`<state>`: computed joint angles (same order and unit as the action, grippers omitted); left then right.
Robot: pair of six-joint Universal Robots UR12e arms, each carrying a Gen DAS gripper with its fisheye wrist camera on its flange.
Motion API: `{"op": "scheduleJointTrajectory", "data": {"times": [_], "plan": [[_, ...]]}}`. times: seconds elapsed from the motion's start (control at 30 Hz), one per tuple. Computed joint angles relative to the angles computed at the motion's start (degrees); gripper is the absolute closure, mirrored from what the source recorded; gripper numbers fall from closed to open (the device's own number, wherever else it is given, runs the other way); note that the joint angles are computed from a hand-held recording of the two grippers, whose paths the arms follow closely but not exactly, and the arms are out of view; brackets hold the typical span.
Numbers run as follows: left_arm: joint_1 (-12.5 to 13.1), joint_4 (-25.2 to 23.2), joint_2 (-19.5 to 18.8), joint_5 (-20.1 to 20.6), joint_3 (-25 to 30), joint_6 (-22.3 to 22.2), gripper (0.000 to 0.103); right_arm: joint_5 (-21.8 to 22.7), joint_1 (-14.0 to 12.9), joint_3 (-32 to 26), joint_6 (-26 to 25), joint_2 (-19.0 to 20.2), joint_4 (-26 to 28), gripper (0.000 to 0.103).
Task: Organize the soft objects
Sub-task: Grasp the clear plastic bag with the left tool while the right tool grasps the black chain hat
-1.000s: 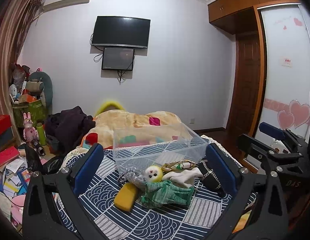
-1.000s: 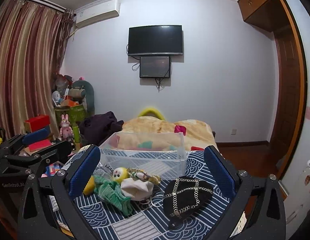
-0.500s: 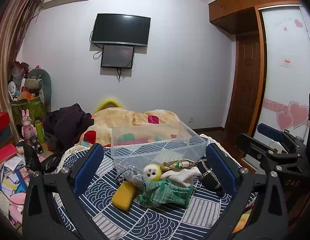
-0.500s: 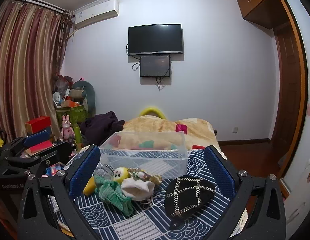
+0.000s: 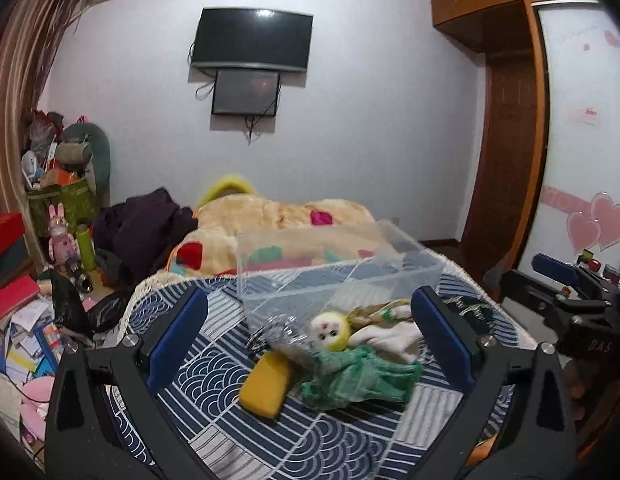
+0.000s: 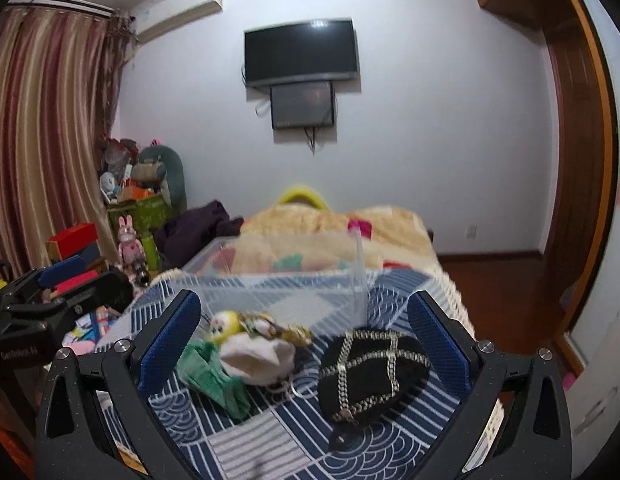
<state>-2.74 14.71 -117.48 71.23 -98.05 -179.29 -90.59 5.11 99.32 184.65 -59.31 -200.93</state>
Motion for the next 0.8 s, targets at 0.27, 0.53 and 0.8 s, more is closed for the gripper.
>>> {"op": "scheduleJointTrajectory", "data": {"times": [0.27,0.53,0.8], "plan": [[0.05,-9.2,-2.65,2.82,3.12,1.71,0.028,0.53,-1.39,-0.62,3.87,0.37,8.1,0.005],[0.51,-12.85,-4.36,-2.7,5.61,0.26,0.032,1.19,-1.93,-1.41,4.57,0.66,15.28,0.013],[0.22,-17.86,-5.69,-4.53,7.46,0.75,0.059,1.1,-2.28,-2.21,4.03,0.75,20.66,0.043]]}}
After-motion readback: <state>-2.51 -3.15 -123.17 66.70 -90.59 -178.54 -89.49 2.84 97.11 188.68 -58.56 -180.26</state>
